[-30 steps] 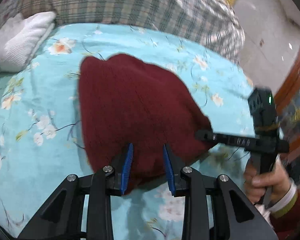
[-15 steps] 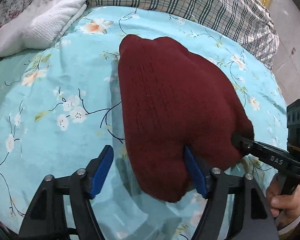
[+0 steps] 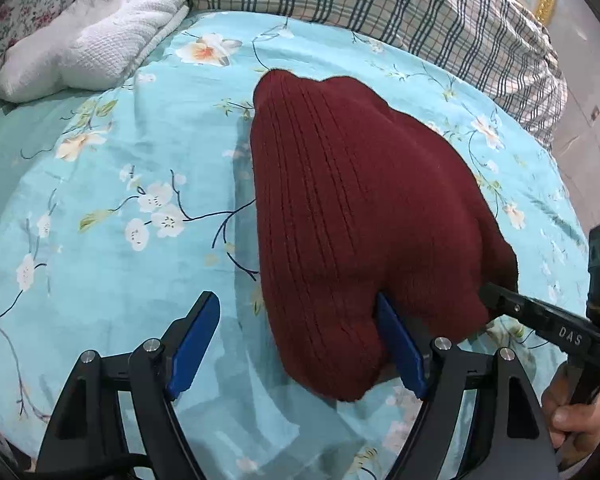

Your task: Fold large clothes

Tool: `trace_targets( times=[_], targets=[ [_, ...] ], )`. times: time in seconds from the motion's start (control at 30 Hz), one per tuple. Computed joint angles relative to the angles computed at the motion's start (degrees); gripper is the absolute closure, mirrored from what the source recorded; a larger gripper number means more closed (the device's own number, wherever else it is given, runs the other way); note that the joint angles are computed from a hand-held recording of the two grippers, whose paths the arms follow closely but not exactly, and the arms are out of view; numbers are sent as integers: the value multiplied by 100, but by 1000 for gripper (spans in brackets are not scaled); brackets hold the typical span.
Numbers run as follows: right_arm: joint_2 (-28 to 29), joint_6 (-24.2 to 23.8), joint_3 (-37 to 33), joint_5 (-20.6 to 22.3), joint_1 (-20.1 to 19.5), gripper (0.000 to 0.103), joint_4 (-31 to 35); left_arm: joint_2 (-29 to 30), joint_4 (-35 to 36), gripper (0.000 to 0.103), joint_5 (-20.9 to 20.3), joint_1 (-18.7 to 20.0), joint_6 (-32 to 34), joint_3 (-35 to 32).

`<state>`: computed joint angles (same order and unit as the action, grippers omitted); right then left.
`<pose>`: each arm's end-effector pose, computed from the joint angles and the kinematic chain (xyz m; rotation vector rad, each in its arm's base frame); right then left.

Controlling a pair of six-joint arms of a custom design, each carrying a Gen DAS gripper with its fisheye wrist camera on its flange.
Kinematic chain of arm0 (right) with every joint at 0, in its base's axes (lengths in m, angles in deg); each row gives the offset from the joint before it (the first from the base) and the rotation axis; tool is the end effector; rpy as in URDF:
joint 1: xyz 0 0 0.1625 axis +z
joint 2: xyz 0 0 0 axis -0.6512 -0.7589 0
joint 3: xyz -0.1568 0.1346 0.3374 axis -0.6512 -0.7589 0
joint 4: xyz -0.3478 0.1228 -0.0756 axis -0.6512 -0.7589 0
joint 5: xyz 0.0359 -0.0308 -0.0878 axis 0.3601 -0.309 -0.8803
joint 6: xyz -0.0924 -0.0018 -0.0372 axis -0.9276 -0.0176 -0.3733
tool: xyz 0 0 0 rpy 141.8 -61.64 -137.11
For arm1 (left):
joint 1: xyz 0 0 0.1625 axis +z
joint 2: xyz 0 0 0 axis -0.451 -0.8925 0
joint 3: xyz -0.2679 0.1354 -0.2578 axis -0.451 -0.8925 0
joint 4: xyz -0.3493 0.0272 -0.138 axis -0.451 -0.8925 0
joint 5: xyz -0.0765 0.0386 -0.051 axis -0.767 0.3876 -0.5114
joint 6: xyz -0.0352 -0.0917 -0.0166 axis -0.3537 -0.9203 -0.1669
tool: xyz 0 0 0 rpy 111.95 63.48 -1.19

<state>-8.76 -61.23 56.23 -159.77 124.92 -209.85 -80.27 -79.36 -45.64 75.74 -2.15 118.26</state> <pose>0.0556 -0.4751 0.2242 -0.1105 -2.5797 0.9862 -0.2451 -0.5671 0.0430 0.6685 2.5534 -0.5519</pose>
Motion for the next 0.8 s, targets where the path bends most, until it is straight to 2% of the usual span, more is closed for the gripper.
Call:
trace_targets(
  times=[0.1,0.2,0.27,0.33,0.43,0.7,0.8],
  targets=[
    [-101,11,149,-110,95,100,-92,-139,-7,22,55,-80,-108,142],
    [-222,30,356,-117,125,92,-218,-305,-26,22,72,-142,-191,326],
    [-293,25,500,-116,134,66,-331,-409,-37,21,75,-183,-224,441],
    [-316,-27,660,-218,184,53,-563,-488,-31,20,131,-234,-257,538],
    [-352,-30,841,-293,222,53,-729,-571,103,18,320,-340,-375,677],
    [-337,-40,1062,-408,222,51,-927,-685,277,18,493,-412,-463,1092],
    [-283,-83,1069,-499,285,44,-975,-730,344,18,526,-418,-535,1248]
  ],
)
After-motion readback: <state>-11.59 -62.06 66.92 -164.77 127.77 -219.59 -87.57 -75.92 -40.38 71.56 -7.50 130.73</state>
